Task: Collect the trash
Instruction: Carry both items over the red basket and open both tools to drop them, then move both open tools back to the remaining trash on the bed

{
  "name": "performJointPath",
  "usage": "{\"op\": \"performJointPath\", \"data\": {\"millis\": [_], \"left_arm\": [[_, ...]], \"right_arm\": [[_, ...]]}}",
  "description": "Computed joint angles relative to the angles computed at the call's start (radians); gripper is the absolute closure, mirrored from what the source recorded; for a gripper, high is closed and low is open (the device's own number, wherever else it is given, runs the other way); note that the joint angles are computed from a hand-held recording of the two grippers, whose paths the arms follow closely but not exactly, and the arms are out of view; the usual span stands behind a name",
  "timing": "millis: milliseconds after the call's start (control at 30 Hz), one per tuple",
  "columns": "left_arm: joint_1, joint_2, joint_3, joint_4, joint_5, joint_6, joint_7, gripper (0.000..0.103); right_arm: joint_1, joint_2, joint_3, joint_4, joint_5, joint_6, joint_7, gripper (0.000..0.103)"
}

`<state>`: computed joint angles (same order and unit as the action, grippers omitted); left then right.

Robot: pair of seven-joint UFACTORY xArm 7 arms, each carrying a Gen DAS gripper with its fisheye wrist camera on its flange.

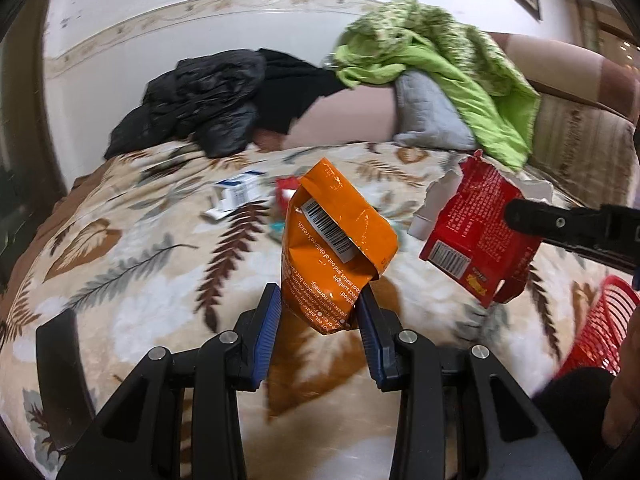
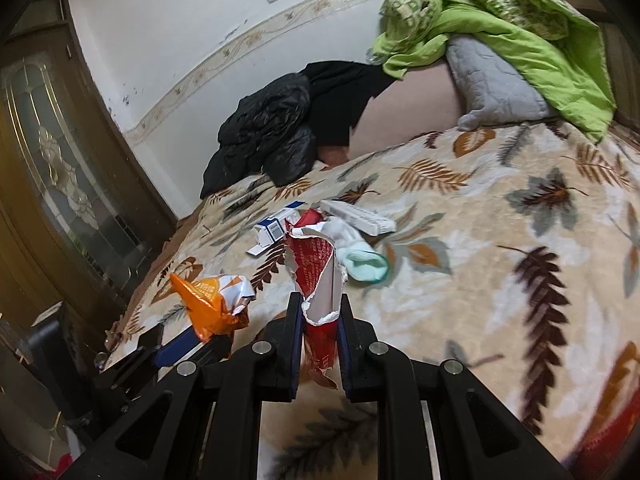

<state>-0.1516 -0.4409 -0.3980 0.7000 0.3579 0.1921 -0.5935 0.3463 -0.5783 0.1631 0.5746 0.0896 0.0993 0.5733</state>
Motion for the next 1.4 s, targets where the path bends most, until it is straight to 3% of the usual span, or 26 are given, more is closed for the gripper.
{"op": "performJointPath", "data": {"millis": [200, 333, 500, 567, 700, 833, 900, 933, 967, 1033, 1133, 1267, 1400], "left_arm": [[-0.137, 0.029, 0.014, 0.059, -0.046, 0.029, 0.098, 0.066], [-0.295, 0.111, 0.05, 0.153, -0.149, 0.059, 0.208, 0.066], [-0.437, 0.263, 0.034, 0.327, -0.242, 0.101, 0.329, 0.066], [-0.496, 0.335, 0.028, 0.409, -0.299, 0.137, 0.391, 0.066], [-0.57, 0.48, -0.003, 0.571, -0.292, 0.21, 0.423, 0.065], [-0.658, 0.621, 0.004, 0.736, -0.254, 0.297, 0.411, 0.065], [-0.696, 0.681, 0.014, 0.816, -0.241, 0.353, 0.408, 0.051], [-0.703, 0.703, 0.013, 0.847, -0.262, 0.382, 0.424, 0.032], [-0.71, 0.716, 0.02, 0.865, -0.271, 0.394, 0.426, 0.028], [-0.726, 0.71, 0.041, 0.859, -0.265, 0.383, 0.4, 0.028], [-0.705, 0.665, 0.054, 0.805, -0.29, 0.349, 0.398, 0.028], [-0.658, 0.603, 0.065, 0.74, -0.321, 0.316, 0.381, 0.028], [-0.609, 0.516, 0.086, 0.639, -0.282, 0.271, 0.319, 0.028]], "right_arm": [[-0.068, -0.357, -0.026, -0.153, 0.001, 0.2, 0.032, 0.087], [-0.183, -0.655, -0.064, -0.238, -0.029, 0.424, 0.048, 0.087], [-0.381, -0.974, -0.172, -0.3, -0.089, 0.725, 0.021, 0.087], [-0.458, -1.054, -0.215, -0.306, -0.11, 0.815, 0.005, 0.087], [-0.58, -1.142, -0.305, -0.303, -0.15, 0.935, -0.046, 0.087], [-0.659, -1.177, -0.366, -0.306, -0.168, 0.987, -0.089, 0.084], [-0.686, -1.168, -0.392, -0.31, -0.176, 1.01, -0.117, 0.083], [-0.7, -1.168, -0.397, -0.316, -0.175, 1.019, -0.123, 0.081], [-0.719, -1.165, -0.409, -0.32, -0.175, 1.031, -0.126, 0.077], [-0.748, -1.173, -0.426, -0.325, -0.168, 1.049, -0.134, 0.064], [-0.757, -1.169, -0.415, -0.325, -0.153, 1.035, -0.15, 0.064], [-0.716, -1.123, -0.363, -0.314, -0.116, 0.962, -0.154, 0.064], [-0.641, -1.064, -0.297, -0.312, -0.06, 0.877, -0.136, 0.05]]}}
